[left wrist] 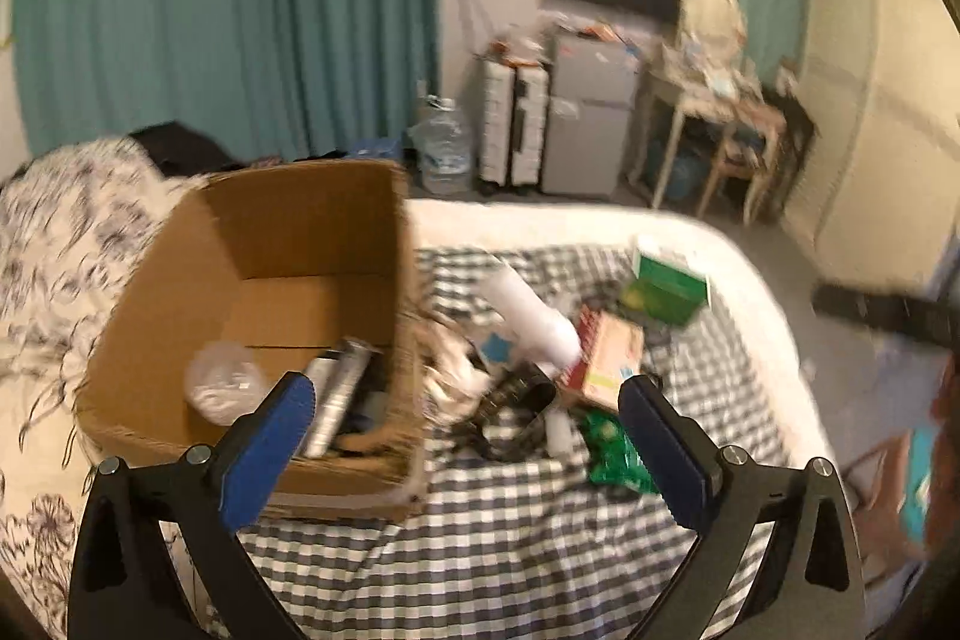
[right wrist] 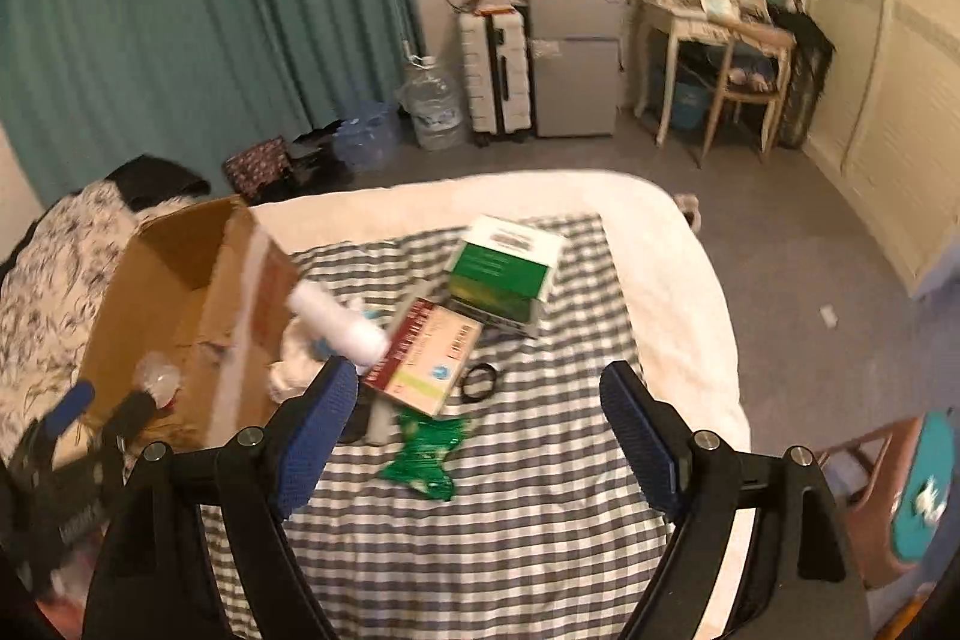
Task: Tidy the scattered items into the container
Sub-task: 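Move both tools back to the cloth, right tool toward the green-and-white medicine box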
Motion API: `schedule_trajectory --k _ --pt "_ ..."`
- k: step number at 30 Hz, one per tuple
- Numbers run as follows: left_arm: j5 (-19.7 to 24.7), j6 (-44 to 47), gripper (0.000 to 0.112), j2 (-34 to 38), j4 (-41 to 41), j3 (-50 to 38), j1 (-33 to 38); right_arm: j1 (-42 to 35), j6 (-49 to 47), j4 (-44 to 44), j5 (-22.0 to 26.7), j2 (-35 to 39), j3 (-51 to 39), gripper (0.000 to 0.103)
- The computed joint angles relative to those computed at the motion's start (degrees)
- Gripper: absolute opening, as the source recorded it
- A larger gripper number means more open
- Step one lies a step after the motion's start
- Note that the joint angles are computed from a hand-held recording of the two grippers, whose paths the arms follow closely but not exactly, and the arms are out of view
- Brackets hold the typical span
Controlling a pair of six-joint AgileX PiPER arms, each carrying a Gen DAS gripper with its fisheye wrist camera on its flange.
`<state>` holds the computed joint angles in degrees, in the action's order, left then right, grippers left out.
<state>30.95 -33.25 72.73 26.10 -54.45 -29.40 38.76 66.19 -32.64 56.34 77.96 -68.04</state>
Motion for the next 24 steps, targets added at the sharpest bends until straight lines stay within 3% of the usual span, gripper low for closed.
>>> schedule_trajectory --k 2,5,10,15,19,24 --pt "0.5 -7.1 0.103 2.2 8.1 0.7 -4.7 -3.7 -1.7 2.6 -2.9 -0.3 2.3 0.083" --pt "-0.3 -12.0 0.103 5.6 13.0 1.2 -8.4 -8.6 -4.9 6.4 -8.7 -0.3 5.5 0.083" --pt "-1.7 -11.7 0.103 11.6 11.5 -0.1 -10.3 -14.4 -11.7 11.8 -18.5 2.1 7.9 0.084" --pt "-2.9 -10.9 0.103 16.5 9.9 -1.5 -9.6 -20.6 -25.3 22.4 -26.0 6.4 7.5 0.084" --pt "-6.4 -4.2 0.103 19.6 0.3 -2.1 -6.6 -22.9 -41.2 25.6 -24.2 11.2 1.8 0.084" --pt "-7.2 0.1 0.103 22.9 -6.0 -2.8 -6.0 -23.8 -56.7 23.6 -20.8 15.9 -6.2 0.084"
